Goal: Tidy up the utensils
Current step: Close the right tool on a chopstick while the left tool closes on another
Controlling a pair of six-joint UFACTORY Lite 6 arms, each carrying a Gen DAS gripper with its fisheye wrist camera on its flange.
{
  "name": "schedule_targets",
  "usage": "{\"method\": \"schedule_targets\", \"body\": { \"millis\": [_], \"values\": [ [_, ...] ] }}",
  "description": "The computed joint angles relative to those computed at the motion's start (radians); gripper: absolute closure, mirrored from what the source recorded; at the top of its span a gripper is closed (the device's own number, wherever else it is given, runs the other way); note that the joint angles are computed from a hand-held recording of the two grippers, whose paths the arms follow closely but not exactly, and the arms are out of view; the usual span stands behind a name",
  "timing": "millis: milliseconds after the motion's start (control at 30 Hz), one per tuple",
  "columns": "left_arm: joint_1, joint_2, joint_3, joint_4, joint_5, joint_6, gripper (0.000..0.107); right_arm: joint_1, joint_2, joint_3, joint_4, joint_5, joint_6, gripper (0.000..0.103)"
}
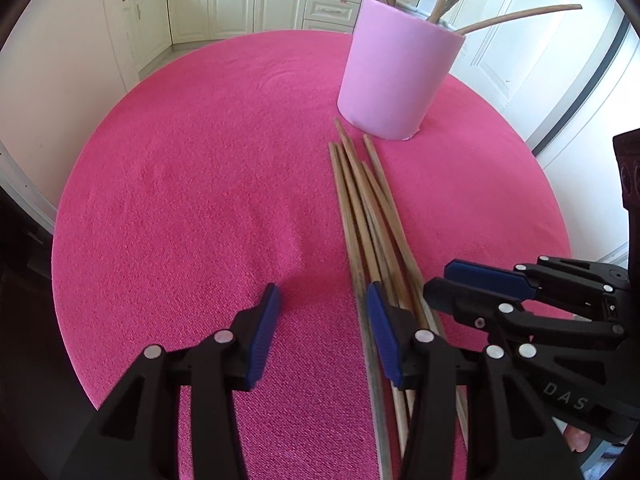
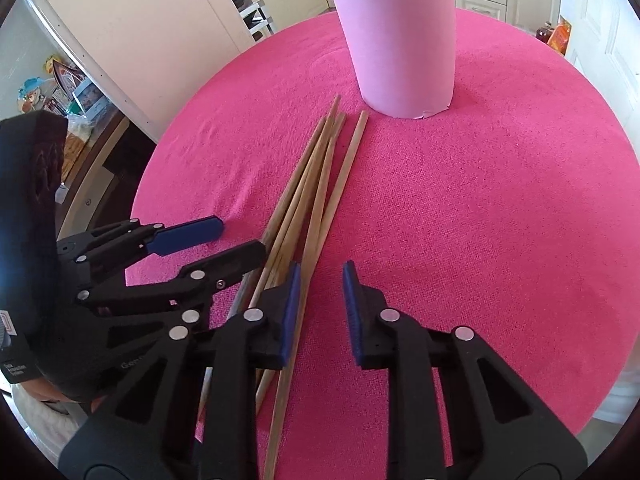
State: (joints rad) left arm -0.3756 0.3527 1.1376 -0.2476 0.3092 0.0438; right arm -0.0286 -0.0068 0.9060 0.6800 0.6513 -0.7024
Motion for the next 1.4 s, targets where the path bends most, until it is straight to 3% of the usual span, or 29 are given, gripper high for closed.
{"method": "schedule_targets", "body": {
  "millis": [333, 600, 767, 1000, 1133, 1400],
  "values": [
    [0.006, -0.001, 0.001, -0.014, 0.001, -0.007, 0.063, -0.024, 0.071, 0.05, 0.061, 0.058, -0.035, 0.081],
    [-0.033, -0.017, 0.009, 0.231, 0.05, -0.237, 0.063, 0.027, 0.036, 0.04, -0.035, 0.048, 0.038, 0.085],
    [-0.04, -0.015, 0.009, 0.285, 0.066, -0.295, 0.063, 0.023, 0.042, 0.038, -0.015, 0.062, 0.015, 0.088],
    [-0.044, -0.025, -0.007, 0.28, 0.06, -0.292, 0.063, 0.026, 0.029, 0.039, -0.039, 0.064, 0.017, 0.092],
    [-0.025, -0.044, -0.017, 0.136, 0.045, -0.163, 0.063, 0.007, 0.022, 0.045, -0.077, 0.058, 0.044, 0.096],
    [-0.066, 0.031, 0.061, 0.172, 0.063, -0.22, 0.063, -0.075, 0.033, 0.037, -0.006, 0.094, -0.033, 0.096]
  ]
}}
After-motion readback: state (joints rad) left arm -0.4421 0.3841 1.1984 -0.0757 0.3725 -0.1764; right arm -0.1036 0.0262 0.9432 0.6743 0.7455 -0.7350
